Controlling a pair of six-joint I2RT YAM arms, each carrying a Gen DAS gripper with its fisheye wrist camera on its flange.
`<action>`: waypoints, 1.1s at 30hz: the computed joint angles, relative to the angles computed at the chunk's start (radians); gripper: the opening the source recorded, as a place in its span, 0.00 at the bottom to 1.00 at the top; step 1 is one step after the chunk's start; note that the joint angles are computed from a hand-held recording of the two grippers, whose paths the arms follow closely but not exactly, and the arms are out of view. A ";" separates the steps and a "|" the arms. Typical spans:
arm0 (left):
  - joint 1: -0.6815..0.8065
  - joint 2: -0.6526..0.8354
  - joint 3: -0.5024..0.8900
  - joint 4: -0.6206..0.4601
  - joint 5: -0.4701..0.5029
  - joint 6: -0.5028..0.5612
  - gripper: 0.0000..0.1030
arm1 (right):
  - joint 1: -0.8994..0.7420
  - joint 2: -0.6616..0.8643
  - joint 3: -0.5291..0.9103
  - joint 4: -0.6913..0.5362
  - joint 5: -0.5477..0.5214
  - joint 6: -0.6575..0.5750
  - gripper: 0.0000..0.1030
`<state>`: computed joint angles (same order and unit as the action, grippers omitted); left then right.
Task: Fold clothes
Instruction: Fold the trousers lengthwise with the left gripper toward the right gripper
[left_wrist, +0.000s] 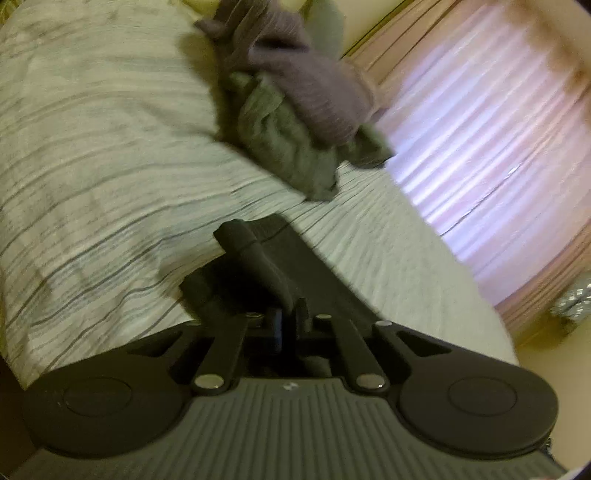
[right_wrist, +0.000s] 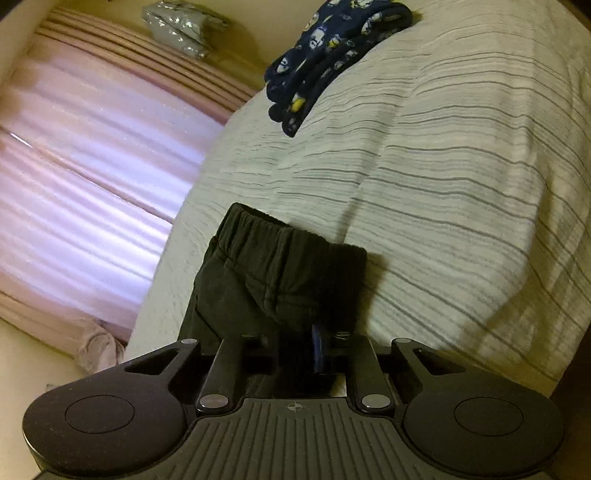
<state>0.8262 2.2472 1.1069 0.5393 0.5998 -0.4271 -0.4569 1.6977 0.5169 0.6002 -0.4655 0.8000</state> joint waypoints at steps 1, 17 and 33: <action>0.008 -0.013 -0.029 0.036 0.020 0.007 0.03 | -0.005 -0.022 0.000 -0.012 -0.004 -0.014 0.13; -0.012 0.034 -0.067 0.075 -0.049 0.153 0.07 | -0.014 0.004 0.002 0.031 -0.022 -0.014 0.13; -0.002 -0.254 -0.271 -0.015 0.032 0.172 0.09 | -0.101 0.011 -0.034 0.063 -0.174 0.046 0.31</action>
<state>0.8237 1.9927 0.8358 0.5244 0.6318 -0.2547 -0.5579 1.7090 0.4830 0.6629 -0.6400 0.8461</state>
